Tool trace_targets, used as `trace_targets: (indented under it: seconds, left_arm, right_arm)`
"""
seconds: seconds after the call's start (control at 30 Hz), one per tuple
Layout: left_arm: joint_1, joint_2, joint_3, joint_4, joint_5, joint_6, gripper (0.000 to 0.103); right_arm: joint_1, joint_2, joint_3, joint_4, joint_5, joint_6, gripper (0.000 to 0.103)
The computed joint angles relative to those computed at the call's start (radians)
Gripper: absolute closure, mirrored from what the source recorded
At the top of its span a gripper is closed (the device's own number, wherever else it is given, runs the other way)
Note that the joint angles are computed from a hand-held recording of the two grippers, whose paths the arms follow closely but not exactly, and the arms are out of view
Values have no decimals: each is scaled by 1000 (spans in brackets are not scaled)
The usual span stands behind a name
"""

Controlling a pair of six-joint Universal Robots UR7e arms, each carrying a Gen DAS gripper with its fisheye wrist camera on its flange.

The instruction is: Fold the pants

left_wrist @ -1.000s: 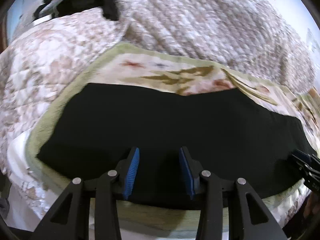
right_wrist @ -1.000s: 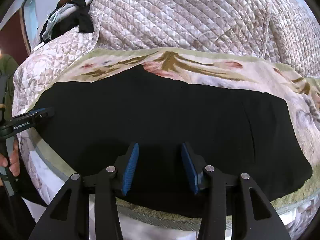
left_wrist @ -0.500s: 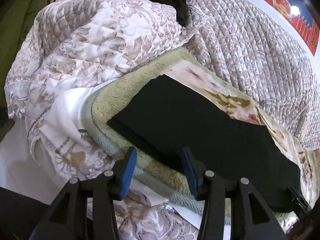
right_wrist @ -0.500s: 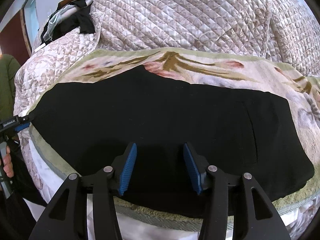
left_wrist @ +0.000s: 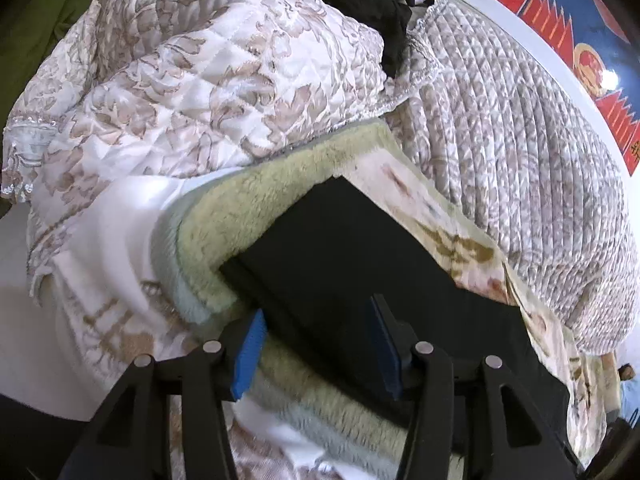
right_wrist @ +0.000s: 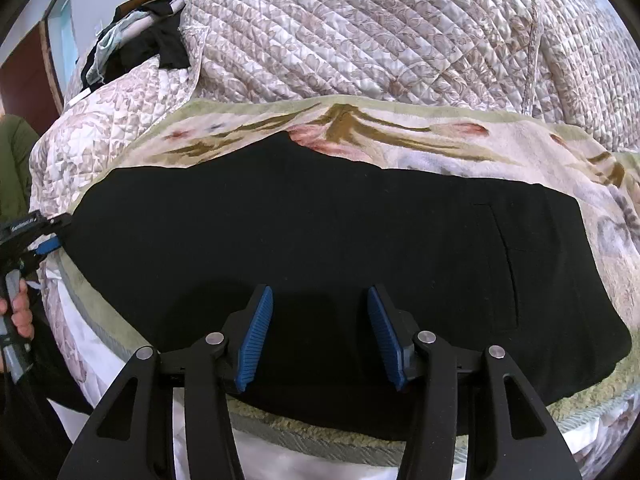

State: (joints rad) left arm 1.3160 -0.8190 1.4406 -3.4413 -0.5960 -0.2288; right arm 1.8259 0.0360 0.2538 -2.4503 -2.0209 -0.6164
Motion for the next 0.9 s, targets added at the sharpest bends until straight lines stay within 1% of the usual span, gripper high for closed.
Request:
trace_targets:
  seconds: [0.07,0.1,0.13,0.2,0.23,0.27,0.3,0.37,0.47,0.6,0.73,0.9]
  left_arm:
    - [1,9,-17,-3,0,22,53]
    - [1,16,-31,5,3,36,59]
    - [2,23,-45,23,10,48,63]
    - [7,31,-69,65,19,46,79]
    - [8,34,-82,92,29,41,84]
    - [7,36,-88,107,36,43,91]
    - [6,33,-89,119,30,44,94]
    - [-4,27,-88,117,3,71,96]
    - [-30,43,-120,93,-36,181,96]
    - [-58,77,-204,157,-145,265,96]
    - [-80,143,-315,286,-279,309,96]
    - [-84,236,-418,495,-437,293,96]
  right_arm:
    - [-1,3,-8,5,1,0,52]
    - [-1,3,-7,4,1,0,52]
    - [-1,4,-8,4,3,2,52]
    - [-2,1,-3,2,2,-1,52]
    - [-2,-1,0,0,3,0,52]
    - [-2,-1,1,1,6,5,52]
    - [-2,-2,-1,4,10,10,52]
    - [-2,-3,-5,13,18,28,52]
    - [-2,-10,5,0,21,45,52]
    - [-4,-44,63,-59,32,67,52]
    - [-5,-77,114,-129,39,91,52]
    - [-11,-114,160,-203,34,123,52]
